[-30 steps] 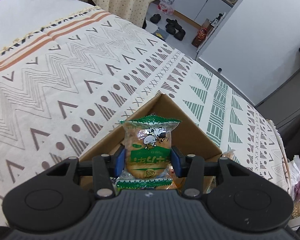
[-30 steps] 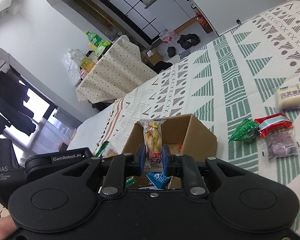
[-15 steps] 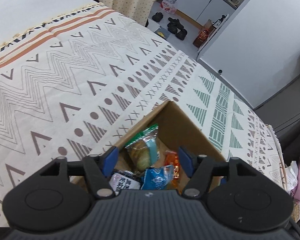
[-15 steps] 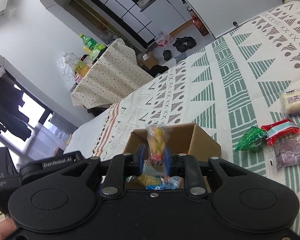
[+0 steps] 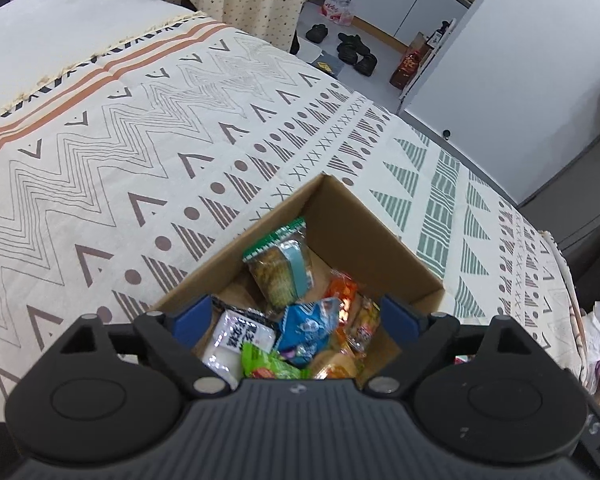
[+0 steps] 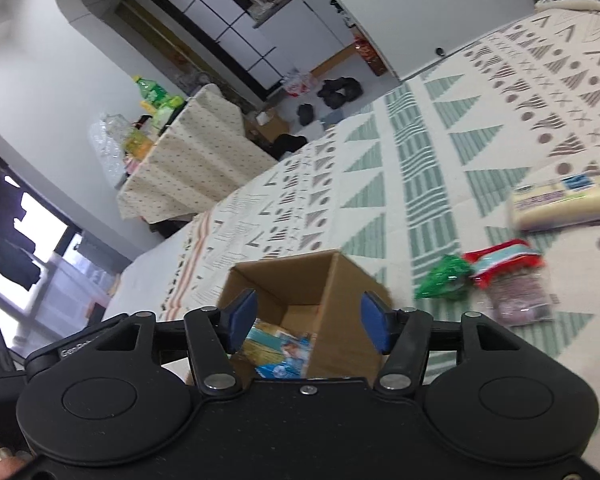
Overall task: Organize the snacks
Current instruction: 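Move both open tools back toward the remaining snacks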
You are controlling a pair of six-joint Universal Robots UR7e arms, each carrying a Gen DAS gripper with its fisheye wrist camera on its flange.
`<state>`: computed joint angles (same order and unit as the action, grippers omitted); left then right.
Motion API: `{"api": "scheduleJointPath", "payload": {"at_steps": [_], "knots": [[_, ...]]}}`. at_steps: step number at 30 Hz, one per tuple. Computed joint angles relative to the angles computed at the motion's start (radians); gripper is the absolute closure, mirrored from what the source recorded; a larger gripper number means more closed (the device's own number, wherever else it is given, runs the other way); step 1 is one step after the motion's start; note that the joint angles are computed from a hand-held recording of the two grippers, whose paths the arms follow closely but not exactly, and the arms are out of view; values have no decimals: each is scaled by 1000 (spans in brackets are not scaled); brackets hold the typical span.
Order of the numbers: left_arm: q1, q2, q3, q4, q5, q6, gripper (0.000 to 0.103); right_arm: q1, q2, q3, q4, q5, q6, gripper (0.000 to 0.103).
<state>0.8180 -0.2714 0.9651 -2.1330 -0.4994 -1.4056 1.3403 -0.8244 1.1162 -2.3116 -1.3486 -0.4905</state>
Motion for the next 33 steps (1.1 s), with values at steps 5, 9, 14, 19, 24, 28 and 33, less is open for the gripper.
{"api": "scheduleJointPath", "payload": {"at_steps": [5, 9, 14, 19, 24, 28, 33], "knots": [[-15, 39, -66, 41, -3, 18, 12, -1, -28, -13, 16, -31, -49, 25], [-24, 73, -119, 54, -8, 36, 12, -3, -38, -50, 76, -37, -79, 23], [-36, 132, -223, 113, -9, 65, 12, -15, -42, -94, 115, -30, -93, 22], [-47, 196, -328, 140, -18, 99, 12, -30, -40, -137, 136, -18, -108, 16], [-57, 267, -443, 170, -14, 137, 12, -50, -33, -181, 152, 4, -110, 15], [-62, 326, -543, 208, -7, 149, 12, -65, -22, -226, 171, 24, -111, 14], [-68, 410, -687, 235, 2, 187, 12, -83, 5, -294, 192, 29, -126, 12]]}}
